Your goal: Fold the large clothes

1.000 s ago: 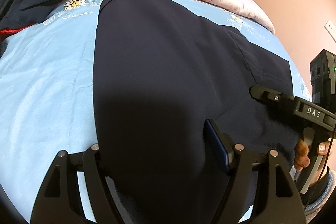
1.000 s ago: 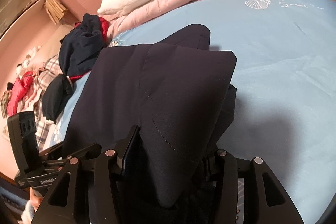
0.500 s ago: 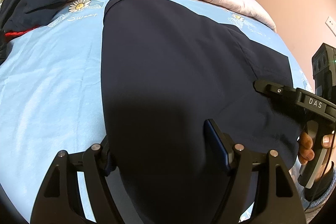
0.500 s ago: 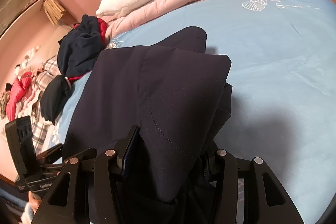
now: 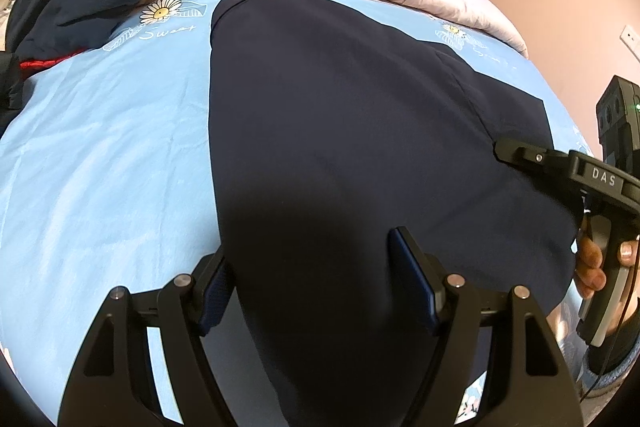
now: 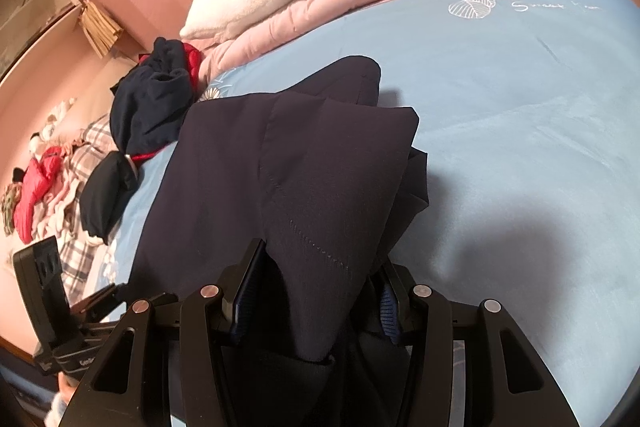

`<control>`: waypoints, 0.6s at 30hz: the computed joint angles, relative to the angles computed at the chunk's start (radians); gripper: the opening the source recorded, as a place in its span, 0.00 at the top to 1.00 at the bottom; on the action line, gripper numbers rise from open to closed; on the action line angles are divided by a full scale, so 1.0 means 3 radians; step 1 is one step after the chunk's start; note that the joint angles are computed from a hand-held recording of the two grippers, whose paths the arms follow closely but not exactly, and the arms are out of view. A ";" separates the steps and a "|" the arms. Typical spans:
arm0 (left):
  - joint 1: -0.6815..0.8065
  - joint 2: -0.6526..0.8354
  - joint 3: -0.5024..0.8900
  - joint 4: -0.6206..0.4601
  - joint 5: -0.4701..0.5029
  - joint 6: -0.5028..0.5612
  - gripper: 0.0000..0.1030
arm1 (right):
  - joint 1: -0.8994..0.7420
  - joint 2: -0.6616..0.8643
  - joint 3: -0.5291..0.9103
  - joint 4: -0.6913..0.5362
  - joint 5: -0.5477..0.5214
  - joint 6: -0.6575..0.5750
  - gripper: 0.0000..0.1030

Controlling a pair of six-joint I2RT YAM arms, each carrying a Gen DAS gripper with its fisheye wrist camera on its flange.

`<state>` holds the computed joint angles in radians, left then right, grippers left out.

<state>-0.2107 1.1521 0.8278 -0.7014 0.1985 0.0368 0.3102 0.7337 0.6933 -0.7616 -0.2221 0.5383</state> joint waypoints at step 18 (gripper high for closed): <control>0.0355 -0.0429 -0.0091 -0.0389 0.0096 0.0127 0.17 | -0.0192 -0.0432 0.0212 -0.0614 0.0491 0.0003 0.39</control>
<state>-0.1042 1.0234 0.8005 -0.8180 0.2274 0.0749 0.2527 0.6041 0.7569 -0.9459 -0.0748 0.5391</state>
